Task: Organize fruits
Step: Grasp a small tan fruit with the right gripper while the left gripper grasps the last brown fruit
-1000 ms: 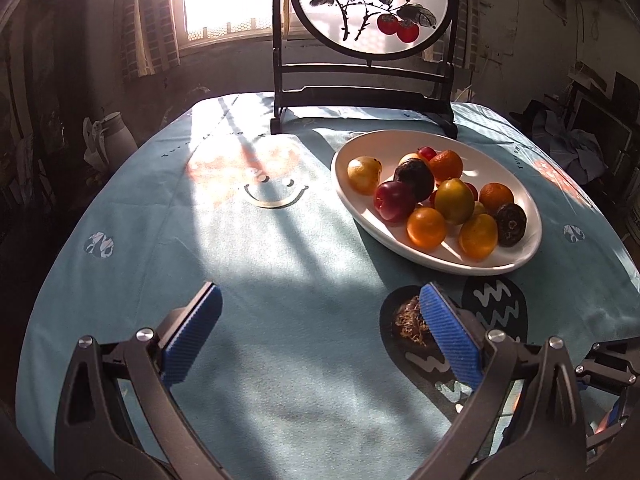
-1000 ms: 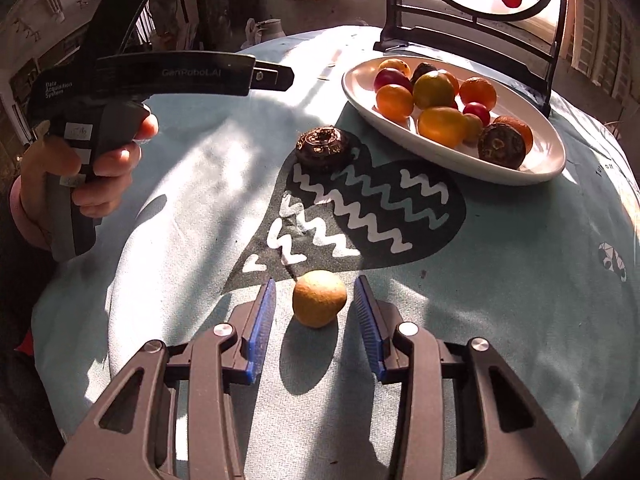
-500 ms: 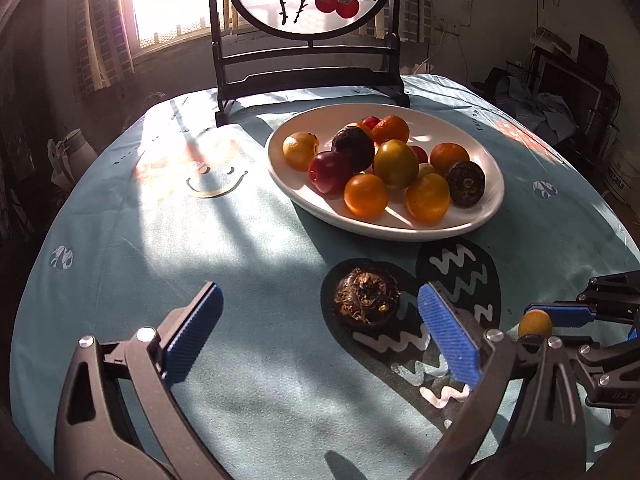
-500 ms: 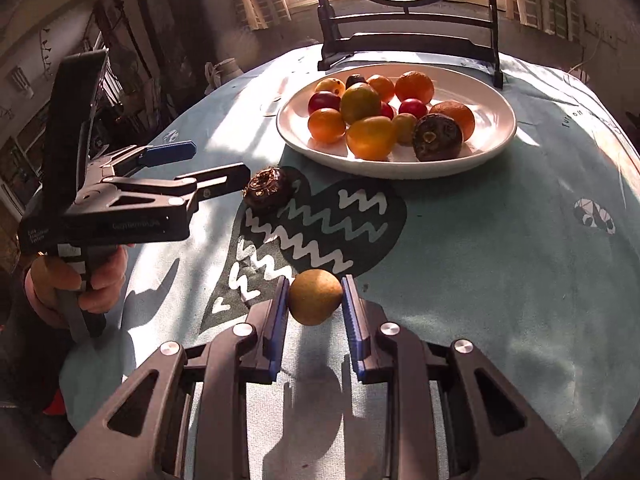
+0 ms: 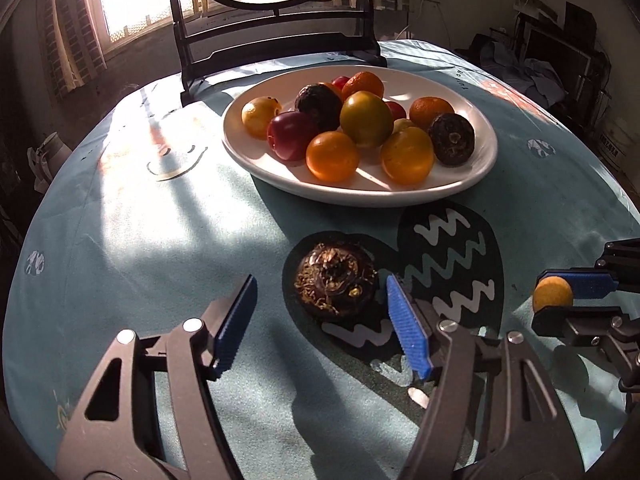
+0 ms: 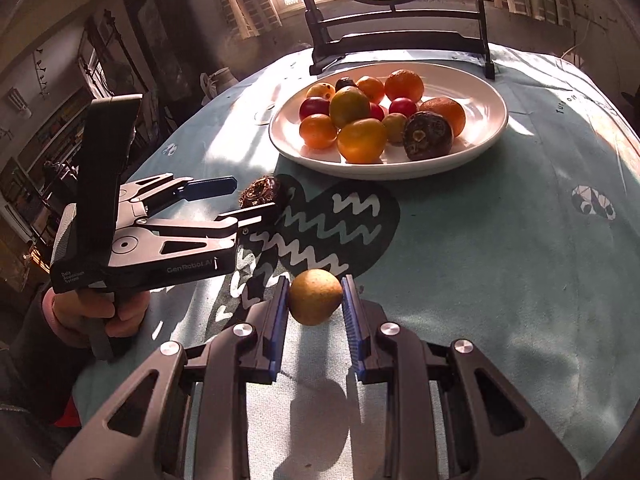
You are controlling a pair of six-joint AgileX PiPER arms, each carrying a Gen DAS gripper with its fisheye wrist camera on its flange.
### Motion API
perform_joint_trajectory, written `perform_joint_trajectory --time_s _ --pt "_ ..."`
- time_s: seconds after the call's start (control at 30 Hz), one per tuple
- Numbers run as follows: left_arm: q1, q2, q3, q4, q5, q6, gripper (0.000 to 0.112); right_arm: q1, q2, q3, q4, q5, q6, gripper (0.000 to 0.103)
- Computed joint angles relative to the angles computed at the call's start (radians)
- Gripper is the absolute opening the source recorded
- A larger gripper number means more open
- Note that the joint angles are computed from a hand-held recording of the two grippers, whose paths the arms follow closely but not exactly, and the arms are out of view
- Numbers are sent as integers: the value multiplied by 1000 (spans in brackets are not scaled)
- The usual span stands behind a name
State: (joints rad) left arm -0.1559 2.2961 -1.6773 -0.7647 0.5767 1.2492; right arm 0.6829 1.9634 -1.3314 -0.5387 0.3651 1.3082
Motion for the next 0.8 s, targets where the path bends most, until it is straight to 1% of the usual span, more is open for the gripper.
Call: perform_joint_trajectory --time_s 0.07,0.13,0.23,0.3,0.33,0.4,0.53,0.6,0.67,0.73,0.8 --pt "-3 15 -26 34 22 -38 56 1 0 0 -4 1 4 27" --pt "-2 26 -48 45 48 -60 53 1 -1 2 -7 1 8 27" --pt "-5 31 -55 48 50 -71 52 2 -1 1 -5 1 6 27" --pt "-5 32 -57 43 54 -67 49 2 -1 -1 -5 3 5 27" --pt "-6 31 -55 38 56 -62 44 2 -1 -1 0 5 0 27" --pt "-9 21 -36 31 41 -49 44 3 0 -5 -3 11 -2 27" --pt "1 7 -19 17 52 -43 44 12 1 -11 -69 41 52 27" --pt "7 -16 11 -19 41 -10 44 10 0 -4 -83 27 63 27" --pt "13 -52 58 -89 18 63 44 9 -4 7 -109 -1 79 27" --pt "17 -86 96 -149 2 122 44 9 -10 18 -178 -26 136 27" --pt "22 -105 100 -172 12 134 44 13 -23 27 -311 -33 259 27"
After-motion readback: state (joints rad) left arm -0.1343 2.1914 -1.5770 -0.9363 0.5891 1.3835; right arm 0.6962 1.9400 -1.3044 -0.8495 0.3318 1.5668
